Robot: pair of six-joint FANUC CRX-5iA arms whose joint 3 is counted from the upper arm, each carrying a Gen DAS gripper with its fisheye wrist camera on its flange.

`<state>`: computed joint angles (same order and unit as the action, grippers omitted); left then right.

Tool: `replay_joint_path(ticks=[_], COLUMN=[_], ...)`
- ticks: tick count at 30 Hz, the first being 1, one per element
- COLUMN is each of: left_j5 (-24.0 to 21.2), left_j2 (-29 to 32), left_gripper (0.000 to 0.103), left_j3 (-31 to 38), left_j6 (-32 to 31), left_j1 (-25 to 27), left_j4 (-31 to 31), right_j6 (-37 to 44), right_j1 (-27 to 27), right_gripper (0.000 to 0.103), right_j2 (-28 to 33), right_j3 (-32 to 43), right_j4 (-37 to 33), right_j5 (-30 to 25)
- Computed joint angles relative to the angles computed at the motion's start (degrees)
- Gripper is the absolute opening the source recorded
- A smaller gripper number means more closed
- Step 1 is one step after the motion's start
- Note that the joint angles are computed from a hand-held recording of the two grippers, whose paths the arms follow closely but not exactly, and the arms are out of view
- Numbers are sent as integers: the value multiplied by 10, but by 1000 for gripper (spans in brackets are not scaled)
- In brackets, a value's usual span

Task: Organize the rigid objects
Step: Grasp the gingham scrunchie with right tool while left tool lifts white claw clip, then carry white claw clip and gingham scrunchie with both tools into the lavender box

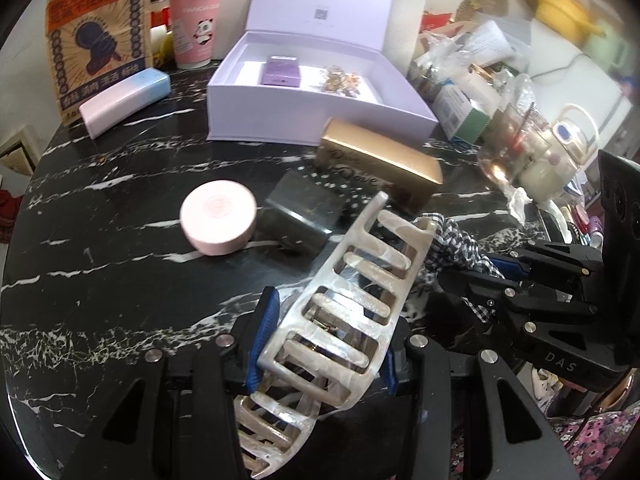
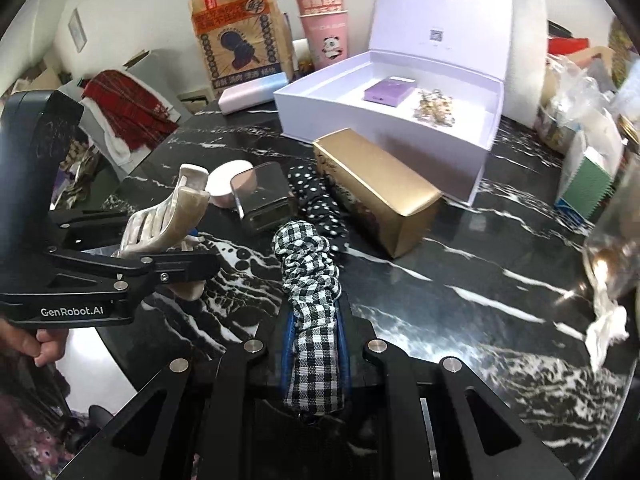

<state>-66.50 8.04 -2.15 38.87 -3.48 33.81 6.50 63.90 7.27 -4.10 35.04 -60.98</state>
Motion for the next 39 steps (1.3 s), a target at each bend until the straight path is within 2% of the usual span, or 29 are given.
replay_joint_path(ticks=[11,19,26,39], left_j5=[-8,-20,-19,-10], left_j2=[1,13,22,45], left_gripper=[43,43,43,43], left_j3=[9,35,57,108], left_j6=[-14,-18,-14,4], left_j1=[-27,-48,-62,-81], left_j4=[6,8,15,23], right_j6=[-66,-85,-71,-44], right_j1=[27,36,30,0], right_gripper=[18,18,18,18], right_j2=[-31,-44,-54,-70], right_j3=[-27,-30,-28,-37], right_j4=[21,27,37,67], right_j5=[-41,-72,-77,-46])
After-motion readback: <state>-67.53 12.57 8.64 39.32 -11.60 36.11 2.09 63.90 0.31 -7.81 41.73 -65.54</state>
